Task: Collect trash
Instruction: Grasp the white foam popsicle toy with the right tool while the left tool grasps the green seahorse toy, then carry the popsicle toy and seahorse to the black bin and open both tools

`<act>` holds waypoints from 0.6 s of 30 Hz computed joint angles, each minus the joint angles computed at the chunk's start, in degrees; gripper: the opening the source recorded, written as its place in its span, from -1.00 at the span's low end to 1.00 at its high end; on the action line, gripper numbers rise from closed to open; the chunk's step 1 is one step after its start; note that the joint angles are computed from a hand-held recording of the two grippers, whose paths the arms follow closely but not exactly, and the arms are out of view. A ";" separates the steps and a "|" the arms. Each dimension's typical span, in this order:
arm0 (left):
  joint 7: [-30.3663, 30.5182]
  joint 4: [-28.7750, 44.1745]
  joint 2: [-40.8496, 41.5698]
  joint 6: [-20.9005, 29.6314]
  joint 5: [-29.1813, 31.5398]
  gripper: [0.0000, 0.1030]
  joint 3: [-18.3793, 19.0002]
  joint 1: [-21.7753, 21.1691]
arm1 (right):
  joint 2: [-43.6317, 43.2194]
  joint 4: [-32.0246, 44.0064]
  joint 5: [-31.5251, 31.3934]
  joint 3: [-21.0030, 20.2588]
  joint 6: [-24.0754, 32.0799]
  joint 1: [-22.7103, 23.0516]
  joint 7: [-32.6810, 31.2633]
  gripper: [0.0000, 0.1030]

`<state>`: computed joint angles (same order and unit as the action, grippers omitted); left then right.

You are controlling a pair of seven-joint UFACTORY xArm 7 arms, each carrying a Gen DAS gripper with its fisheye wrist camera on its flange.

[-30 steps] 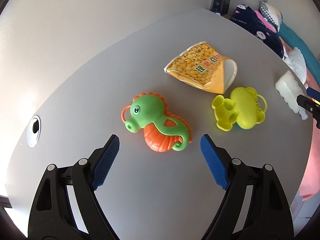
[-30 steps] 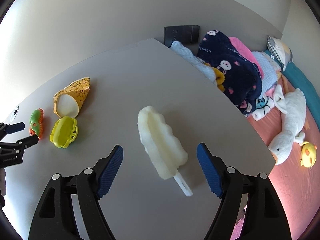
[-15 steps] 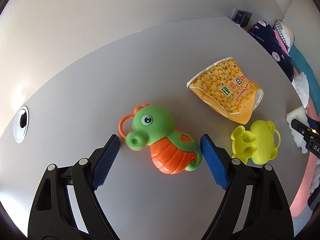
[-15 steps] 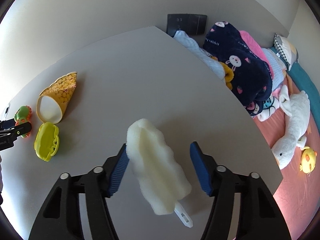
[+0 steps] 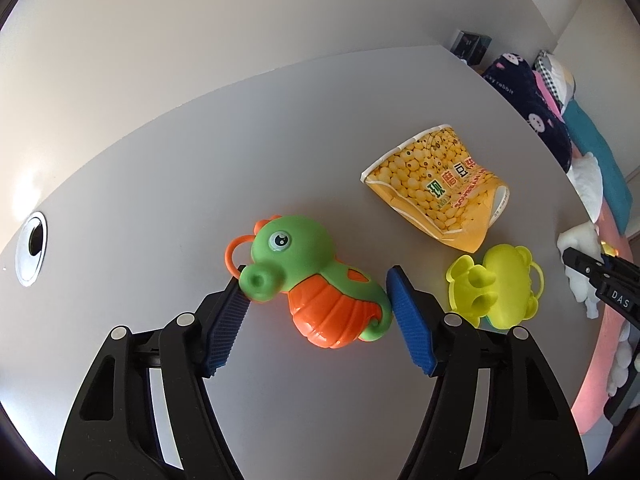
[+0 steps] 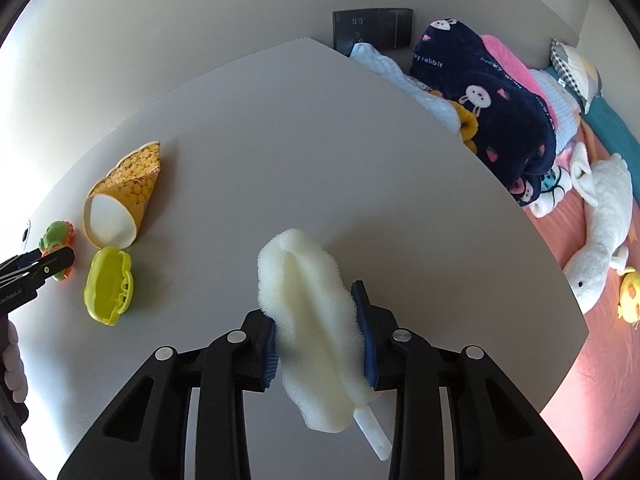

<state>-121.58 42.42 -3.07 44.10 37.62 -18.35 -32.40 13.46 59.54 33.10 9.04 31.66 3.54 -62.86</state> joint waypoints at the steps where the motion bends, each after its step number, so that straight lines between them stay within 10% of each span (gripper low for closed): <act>1: -0.22 0.02 -0.15 0.23 0.07 0.30 -0.16 -0.15 | -0.14 -0.08 0.11 -0.01 0.08 -0.12 -0.17 -0.39; 6: -0.43 -0.06 -1.42 -0.68 0.92 -0.23 -0.59 -0.45 | -2.37 -1.66 1.36 -0.50 1.45 -0.71 -1.52 -0.43; 18: -0.22 3.53 -0.10 2.94 4.69 -0.31 -1.83 -2.25 | -8.98 -5.91 6.96 -3.69 4.28 -1.16 -7.16 -0.45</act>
<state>-121.80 45.95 -3.17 47.04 42.31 -20.18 -34.66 4.48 53.63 40.06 5.35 35.94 2.38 -70.02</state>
